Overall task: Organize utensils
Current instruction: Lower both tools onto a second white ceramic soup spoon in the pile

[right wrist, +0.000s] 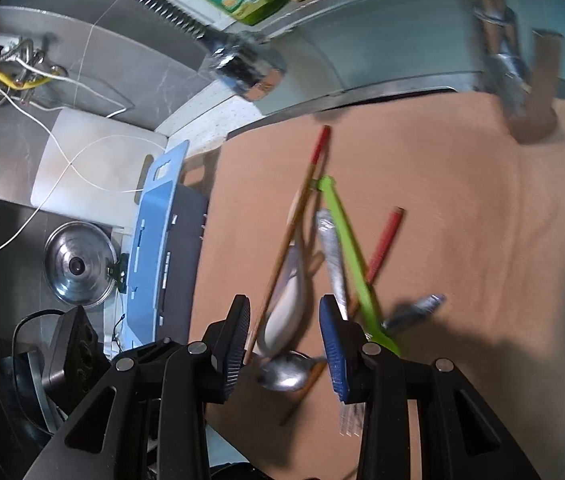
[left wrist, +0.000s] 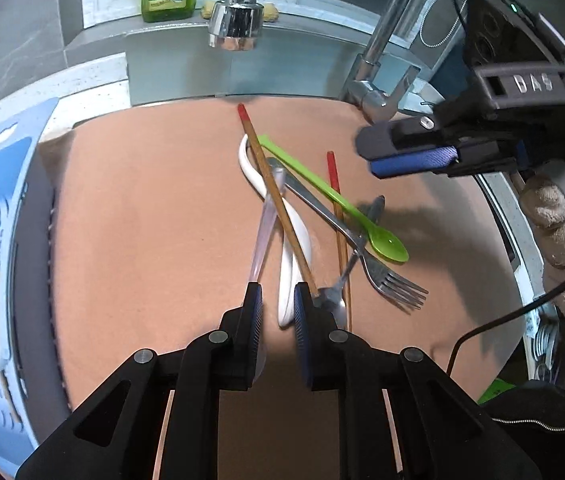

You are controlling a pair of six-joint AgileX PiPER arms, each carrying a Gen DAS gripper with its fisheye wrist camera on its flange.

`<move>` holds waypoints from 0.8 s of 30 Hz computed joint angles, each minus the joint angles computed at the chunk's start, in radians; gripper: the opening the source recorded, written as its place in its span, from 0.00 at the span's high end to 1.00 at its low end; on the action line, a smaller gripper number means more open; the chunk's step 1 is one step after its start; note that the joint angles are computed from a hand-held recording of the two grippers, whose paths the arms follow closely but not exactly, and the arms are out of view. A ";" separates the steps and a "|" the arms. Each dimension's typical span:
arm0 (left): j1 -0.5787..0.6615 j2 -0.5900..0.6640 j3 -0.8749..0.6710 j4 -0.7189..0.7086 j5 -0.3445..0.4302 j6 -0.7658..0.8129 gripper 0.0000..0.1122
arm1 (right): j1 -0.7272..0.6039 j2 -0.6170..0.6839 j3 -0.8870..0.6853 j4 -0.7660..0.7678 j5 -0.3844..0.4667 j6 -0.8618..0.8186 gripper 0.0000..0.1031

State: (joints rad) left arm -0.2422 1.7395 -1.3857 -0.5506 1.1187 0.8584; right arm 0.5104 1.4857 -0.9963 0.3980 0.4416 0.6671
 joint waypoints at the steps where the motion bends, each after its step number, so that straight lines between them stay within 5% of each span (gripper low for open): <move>1: -0.005 0.003 -0.008 -0.001 0.006 -0.002 0.87 | -0.002 0.018 -0.025 0.011 0.004 -0.021 0.68; 9: -0.044 -0.002 0.005 0.037 -0.034 -0.007 0.84 | -0.011 0.153 -0.181 -0.039 0.059 -0.003 0.71; 24: 0.103 -0.044 0.013 0.013 0.032 0.027 0.84 | -0.011 0.278 -0.271 0.023 0.096 -0.044 0.72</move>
